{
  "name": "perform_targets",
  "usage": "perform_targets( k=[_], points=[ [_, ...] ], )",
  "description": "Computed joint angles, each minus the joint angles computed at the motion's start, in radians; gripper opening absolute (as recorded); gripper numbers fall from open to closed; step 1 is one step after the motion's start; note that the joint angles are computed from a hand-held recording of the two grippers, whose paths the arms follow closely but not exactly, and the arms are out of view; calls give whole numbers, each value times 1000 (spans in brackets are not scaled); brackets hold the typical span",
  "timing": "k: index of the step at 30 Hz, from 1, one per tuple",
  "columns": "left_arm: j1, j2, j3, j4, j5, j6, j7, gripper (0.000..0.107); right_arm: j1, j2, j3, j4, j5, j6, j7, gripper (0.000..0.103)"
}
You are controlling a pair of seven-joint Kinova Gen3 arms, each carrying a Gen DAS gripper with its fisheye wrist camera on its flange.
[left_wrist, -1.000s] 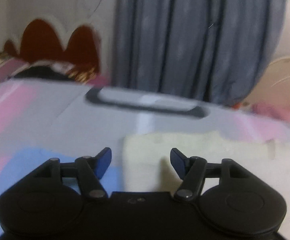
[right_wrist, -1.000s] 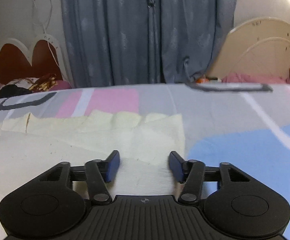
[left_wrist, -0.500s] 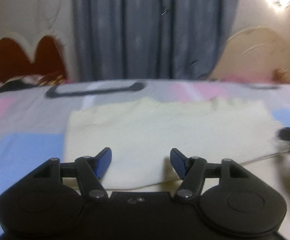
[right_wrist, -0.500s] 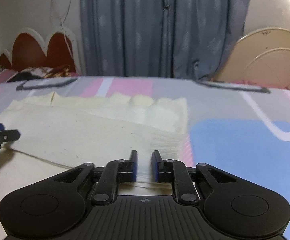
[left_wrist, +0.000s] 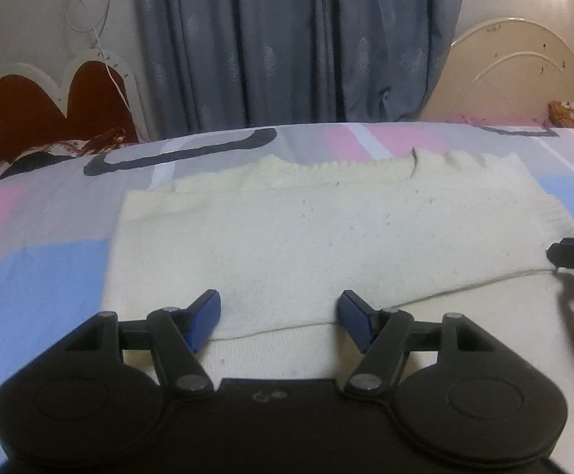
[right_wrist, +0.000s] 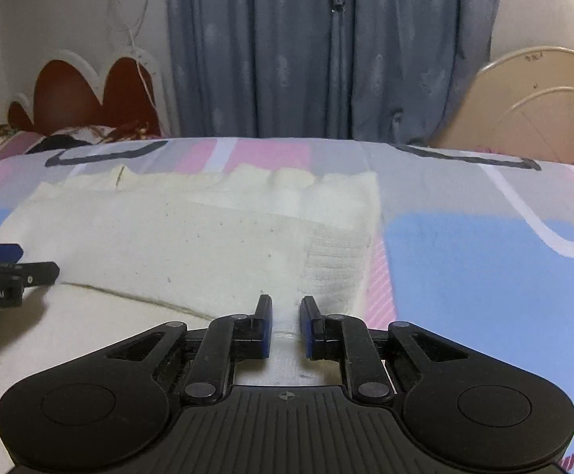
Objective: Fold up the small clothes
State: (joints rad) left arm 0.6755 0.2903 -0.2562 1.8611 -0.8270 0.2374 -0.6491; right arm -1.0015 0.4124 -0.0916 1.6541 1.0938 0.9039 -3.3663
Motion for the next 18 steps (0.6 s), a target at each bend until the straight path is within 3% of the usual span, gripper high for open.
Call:
perform_targets(
  k=[6,10,18],
  points=[
    [80,3,-74,17,-91,-6,114,68,-4,2,0,12,20,-4,-13,15],
    [77,5,-76,25,-138,-20,158,69,-14,4,-5,15,22,11,-10,15],
    [134,10,-156,49,-201,-71,239,70,-49,43,1,-12,46,80,6,15]
  ],
)
